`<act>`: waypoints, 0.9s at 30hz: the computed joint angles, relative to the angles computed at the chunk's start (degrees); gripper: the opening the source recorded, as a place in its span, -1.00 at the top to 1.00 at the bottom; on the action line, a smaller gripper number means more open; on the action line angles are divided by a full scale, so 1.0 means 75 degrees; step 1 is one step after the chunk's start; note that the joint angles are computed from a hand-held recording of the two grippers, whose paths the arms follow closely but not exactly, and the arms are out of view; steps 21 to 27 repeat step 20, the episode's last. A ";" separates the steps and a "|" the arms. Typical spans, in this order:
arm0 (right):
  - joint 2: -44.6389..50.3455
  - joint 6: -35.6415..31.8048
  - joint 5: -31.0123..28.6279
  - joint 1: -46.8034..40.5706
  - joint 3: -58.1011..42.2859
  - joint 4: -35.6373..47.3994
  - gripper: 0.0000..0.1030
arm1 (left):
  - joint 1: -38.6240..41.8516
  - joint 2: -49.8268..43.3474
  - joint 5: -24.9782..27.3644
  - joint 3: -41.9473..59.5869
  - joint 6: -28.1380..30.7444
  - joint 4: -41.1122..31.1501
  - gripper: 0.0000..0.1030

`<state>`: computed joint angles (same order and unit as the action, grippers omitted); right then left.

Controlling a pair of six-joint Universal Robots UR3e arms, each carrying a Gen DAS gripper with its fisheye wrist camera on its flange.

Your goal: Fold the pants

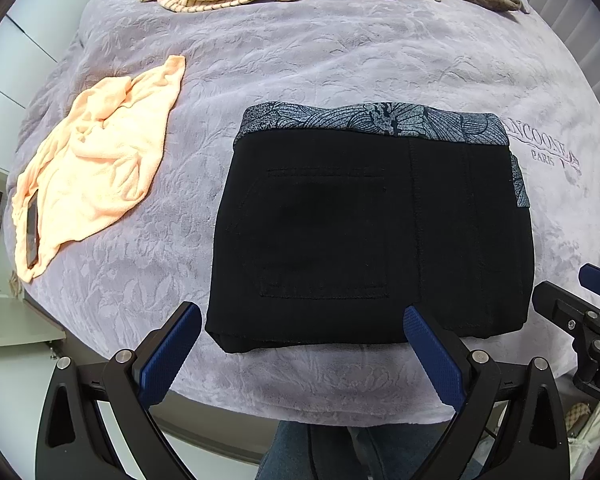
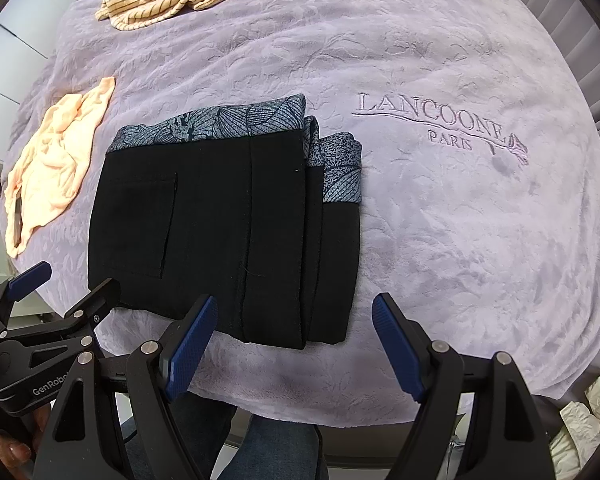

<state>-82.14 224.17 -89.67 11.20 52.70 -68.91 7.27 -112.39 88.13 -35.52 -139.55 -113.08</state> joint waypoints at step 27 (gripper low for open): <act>-0.0189 0.0078 0.0021 -0.0038 0.0315 -0.0075 -0.60 | 0.0021 0.0194 -0.0321 -0.0401 0.0120 0.0285 -0.97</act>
